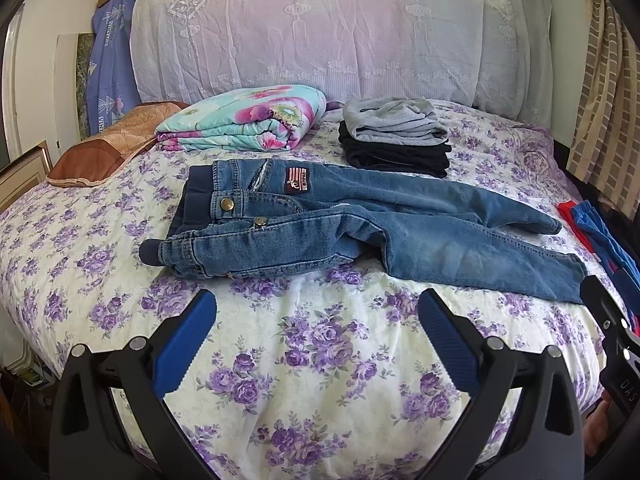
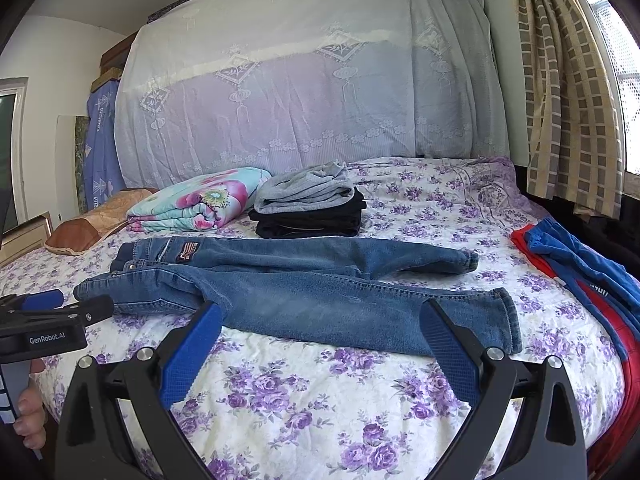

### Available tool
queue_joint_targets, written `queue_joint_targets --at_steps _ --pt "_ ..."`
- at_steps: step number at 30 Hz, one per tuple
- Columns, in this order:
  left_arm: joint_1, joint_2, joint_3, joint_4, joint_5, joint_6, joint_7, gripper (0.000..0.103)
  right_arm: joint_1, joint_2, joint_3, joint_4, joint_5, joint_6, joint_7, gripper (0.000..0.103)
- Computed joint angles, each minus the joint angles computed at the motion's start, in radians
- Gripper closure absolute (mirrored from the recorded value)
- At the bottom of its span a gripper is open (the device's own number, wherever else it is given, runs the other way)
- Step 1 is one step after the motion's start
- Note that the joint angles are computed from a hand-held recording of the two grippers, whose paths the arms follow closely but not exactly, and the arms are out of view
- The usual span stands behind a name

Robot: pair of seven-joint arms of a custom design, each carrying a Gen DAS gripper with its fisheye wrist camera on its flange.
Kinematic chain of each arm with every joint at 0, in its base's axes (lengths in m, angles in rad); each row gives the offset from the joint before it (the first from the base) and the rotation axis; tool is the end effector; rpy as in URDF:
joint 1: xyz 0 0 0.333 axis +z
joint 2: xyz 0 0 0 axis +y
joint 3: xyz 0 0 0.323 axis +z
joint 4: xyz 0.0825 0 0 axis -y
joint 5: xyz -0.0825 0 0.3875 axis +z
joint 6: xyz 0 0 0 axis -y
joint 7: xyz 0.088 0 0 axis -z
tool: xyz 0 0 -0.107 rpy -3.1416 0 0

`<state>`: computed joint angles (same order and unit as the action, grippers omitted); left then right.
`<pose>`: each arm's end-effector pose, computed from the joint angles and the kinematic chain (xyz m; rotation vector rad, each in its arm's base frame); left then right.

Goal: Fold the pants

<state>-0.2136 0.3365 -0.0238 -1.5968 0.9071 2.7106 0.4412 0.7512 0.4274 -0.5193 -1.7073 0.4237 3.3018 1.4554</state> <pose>0.6832 -0.1914 0.5234 -1.7790 1.4439 -0.7966 0.6750 0.1849 0.5270 -1.4806 1.3859 -0.9135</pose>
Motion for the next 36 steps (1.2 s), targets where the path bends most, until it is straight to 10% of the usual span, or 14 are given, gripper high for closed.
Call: queue_joint_targets --at_steps 36 --pt "0.002 0.002 -0.002 -0.005 -0.027 0.005 0.019 0.004 0.001 0.002 -0.002 0.001 -0.005 -0.003 0.007 0.004"
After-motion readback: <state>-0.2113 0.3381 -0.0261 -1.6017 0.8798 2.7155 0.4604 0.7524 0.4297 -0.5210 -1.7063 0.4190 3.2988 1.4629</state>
